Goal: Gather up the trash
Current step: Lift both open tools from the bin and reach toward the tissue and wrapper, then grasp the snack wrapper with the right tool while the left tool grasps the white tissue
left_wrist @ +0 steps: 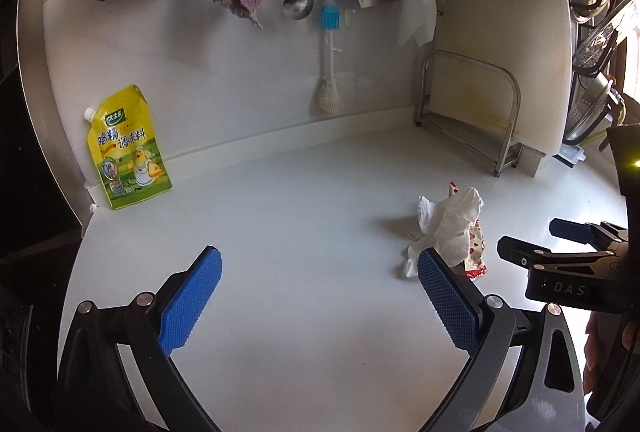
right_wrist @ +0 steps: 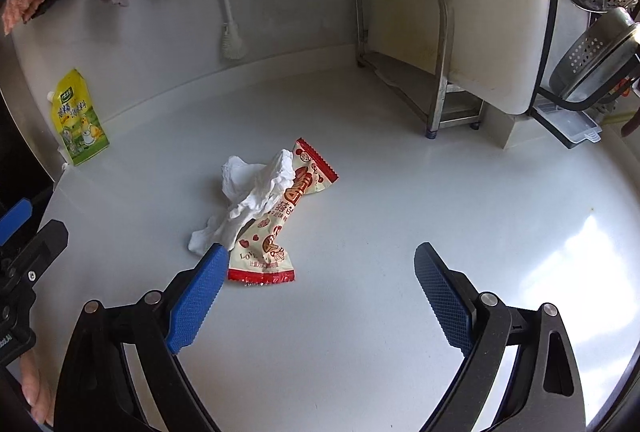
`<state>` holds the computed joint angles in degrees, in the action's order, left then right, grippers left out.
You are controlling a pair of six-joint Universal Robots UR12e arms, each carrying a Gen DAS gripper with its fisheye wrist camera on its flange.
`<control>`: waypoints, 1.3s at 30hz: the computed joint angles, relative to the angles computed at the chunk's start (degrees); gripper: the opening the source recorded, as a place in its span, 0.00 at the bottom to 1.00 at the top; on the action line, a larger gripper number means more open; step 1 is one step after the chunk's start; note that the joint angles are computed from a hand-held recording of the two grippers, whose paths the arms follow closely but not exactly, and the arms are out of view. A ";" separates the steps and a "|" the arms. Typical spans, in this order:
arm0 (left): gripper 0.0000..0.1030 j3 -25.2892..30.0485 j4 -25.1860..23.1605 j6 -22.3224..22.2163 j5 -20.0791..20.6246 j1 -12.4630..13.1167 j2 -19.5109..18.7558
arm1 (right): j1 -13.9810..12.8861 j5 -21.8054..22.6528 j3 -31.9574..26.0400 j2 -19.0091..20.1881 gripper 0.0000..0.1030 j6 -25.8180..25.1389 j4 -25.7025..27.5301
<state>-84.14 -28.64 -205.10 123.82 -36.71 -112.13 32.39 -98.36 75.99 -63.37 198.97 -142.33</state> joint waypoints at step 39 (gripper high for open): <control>0.94 4.74 -3.92 0.59 -5.45 0.50 -3.55 | -2.82 5.19 3.16 -1.98 0.20 -1.35 4.78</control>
